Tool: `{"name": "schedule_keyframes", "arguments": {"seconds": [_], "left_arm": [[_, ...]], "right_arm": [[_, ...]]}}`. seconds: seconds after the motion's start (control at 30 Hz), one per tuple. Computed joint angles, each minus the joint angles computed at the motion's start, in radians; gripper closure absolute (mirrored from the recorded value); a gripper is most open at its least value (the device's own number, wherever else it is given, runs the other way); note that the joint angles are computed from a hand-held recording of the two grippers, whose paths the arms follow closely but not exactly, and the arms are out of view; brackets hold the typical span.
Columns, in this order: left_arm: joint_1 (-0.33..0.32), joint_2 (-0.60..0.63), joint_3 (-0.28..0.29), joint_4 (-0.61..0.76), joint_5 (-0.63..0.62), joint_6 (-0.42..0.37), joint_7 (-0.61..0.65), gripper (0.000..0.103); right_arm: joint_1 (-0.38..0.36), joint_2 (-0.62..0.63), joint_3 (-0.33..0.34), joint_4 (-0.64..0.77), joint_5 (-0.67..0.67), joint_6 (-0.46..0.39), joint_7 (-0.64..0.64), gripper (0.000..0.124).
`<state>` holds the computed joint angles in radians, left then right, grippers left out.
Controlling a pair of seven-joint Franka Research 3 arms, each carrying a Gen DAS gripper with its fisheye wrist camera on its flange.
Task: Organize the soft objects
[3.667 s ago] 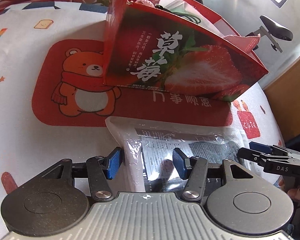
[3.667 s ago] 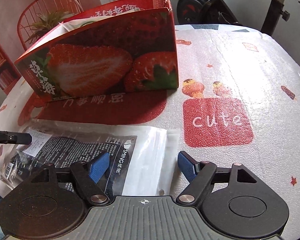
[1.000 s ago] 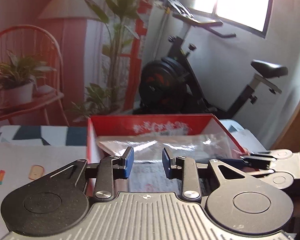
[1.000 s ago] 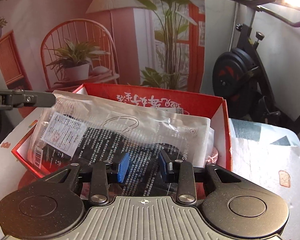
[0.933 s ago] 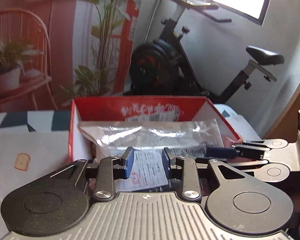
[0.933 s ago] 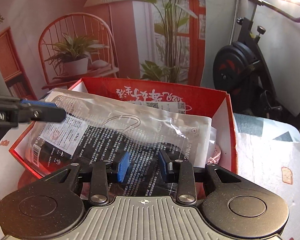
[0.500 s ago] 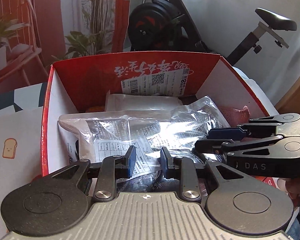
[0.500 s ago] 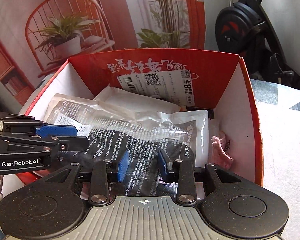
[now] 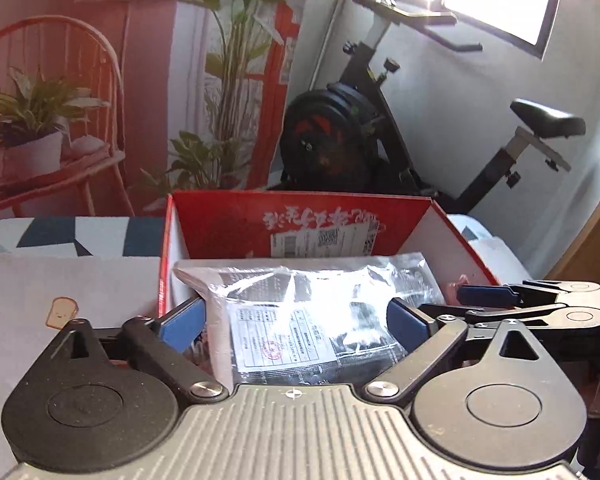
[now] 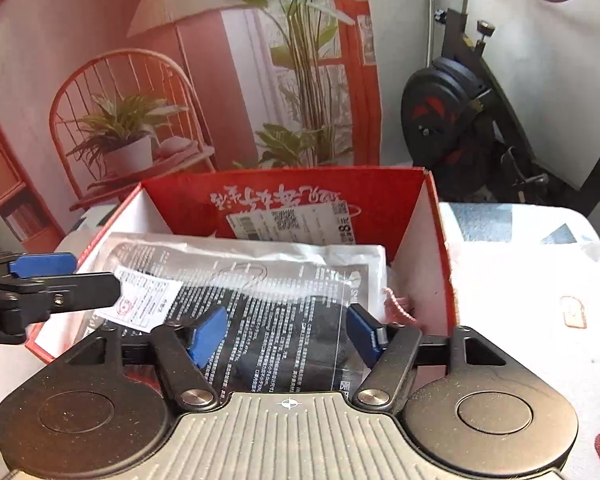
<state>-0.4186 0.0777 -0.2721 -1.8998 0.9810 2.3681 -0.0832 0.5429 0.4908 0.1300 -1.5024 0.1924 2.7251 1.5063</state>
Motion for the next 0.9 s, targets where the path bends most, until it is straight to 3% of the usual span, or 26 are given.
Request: {"name": "schedule_keyframes", "arguments": {"seconds": [0.1, 0.13, 0.37, 0.47, 0.57, 0.9], "left_arm": [[-0.019, -0.041, -0.019, -0.005, 0.022, -0.085, -0.023, 0.0], [-0.026, -0.05, -0.028, 0.002, 0.024, -0.127, -0.022, 0.0], [-0.073, -0.076, -0.086, 0.077, 0.053, -0.356, 0.025, 0.0], [-0.113, -0.057, -0.112, 0.14, 0.077, -0.493, 0.047, 0.0], [-0.145, -0.059, -0.12, 0.168, 0.087, -0.54, 0.034, 0.0], [-0.294, -0.009, -0.17, 0.326, 0.186, -0.804, 0.04, 0.0]], "right_arm": [[0.006, -0.063, -0.011, -0.081, -0.002, 0.084, 0.022, 0.025], [0.004, -0.084, -0.008, -0.107, 0.003, 0.111, 0.025, 0.022], [0.075, -0.229, -0.103, -0.24, -0.137, 0.204, 0.237, 0.021], [0.047, -0.298, -0.076, -0.296, -0.151, 0.229, 0.263, 0.021], [0.093, -0.37, -0.135, -0.344, -0.363, 0.226, 0.45, 0.021], [-0.026, -0.633, 0.002, -0.518, -0.524, 0.207, 0.598, 0.021]]}}
